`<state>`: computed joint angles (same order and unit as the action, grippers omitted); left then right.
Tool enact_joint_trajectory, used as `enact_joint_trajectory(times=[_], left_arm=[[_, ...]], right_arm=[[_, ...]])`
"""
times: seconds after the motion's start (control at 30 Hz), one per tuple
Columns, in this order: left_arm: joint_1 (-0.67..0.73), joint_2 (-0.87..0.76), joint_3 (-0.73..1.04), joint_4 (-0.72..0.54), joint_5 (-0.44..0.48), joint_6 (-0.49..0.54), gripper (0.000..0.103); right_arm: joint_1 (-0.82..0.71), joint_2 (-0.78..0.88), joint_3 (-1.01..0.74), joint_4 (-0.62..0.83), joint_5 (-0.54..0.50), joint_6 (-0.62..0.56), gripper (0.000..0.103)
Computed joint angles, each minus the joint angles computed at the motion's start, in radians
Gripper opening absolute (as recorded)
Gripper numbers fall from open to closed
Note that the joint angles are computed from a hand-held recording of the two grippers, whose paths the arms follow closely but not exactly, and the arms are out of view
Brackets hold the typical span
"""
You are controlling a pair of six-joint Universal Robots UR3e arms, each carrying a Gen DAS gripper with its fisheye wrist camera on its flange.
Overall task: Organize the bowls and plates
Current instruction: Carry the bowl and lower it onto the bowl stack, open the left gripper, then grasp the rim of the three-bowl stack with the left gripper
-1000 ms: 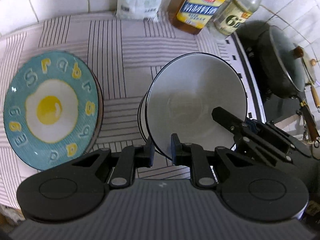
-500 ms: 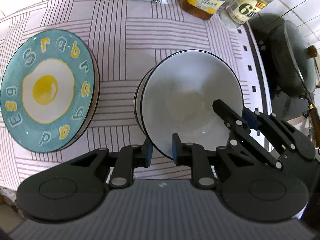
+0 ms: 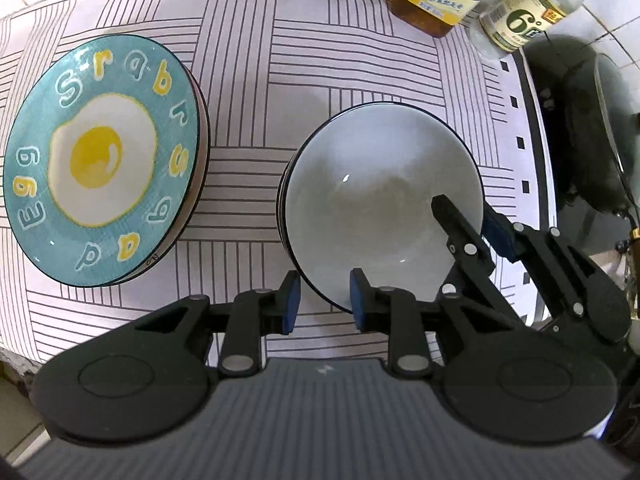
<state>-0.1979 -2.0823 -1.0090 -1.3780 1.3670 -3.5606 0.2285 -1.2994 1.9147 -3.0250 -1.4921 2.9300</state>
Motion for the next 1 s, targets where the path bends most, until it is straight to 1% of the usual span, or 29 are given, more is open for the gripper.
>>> enact_joint_trajectory(times=[0.13,0.23,0.4,0.5,0.6,0.7,0.77,0.83,0.87,0.9,0.93,1.0], left_arm=[[-0.006,0.029,-0.067,0.059,0.005,-0.033,0.024],[-0.005,0.052,-0.098,0.078,-0.002,-0.044,0.028],[-0.009,0.116,-0.171,0.125,0.015,-0.068,0.036],[-0.005,0.172,-0.242,0.170,0.006,-0.060,0.036],[0.003,0.236,-0.322,0.225,-0.013,-0.061,0.036],[0.010,0.297,-0.400,0.286,-0.025,-0.062,0.036],[0.018,0.338,-0.462,0.344,-0.039,-0.059,0.036],[0.028,0.383,-0.539,0.422,-0.059,-0.057,0.036],[0.034,0.403,-0.578,0.459,-0.072,-0.052,0.036],[0.038,0.420,-0.614,0.497,-0.083,-0.052,0.036],[0.045,0.439,-0.654,0.540,-0.098,-0.054,0.037],[0.057,0.470,-0.723,0.612,-0.123,-0.060,0.037]], right_arm=[[0.002,0.003,-0.001,0.003,-0.001,-0.023,0.019],[0.008,0.004,0.001,-0.008,-0.007,-0.051,0.021],[0.007,0.003,0.001,-0.006,-0.006,-0.050,0.021],[0.036,0.017,-0.037,0.040,-0.058,-0.063,0.021],[0.028,0.003,-0.035,0.042,-0.038,-0.041,0.021],[-0.001,-0.036,-0.005,0.036,0.009,-0.008,0.021],[-0.030,-0.080,0.035,0.020,0.054,-0.007,0.022],[-0.067,-0.136,0.094,-0.005,0.110,-0.019,0.028],[-0.092,-0.165,0.129,-0.024,0.147,-0.025,0.033],[-0.123,-0.200,0.168,-0.035,0.192,-0.031,0.037],[-0.157,-0.238,0.210,-0.042,0.238,-0.037,0.039],[-0.230,-0.313,0.294,-0.048,0.335,-0.049,0.049]])
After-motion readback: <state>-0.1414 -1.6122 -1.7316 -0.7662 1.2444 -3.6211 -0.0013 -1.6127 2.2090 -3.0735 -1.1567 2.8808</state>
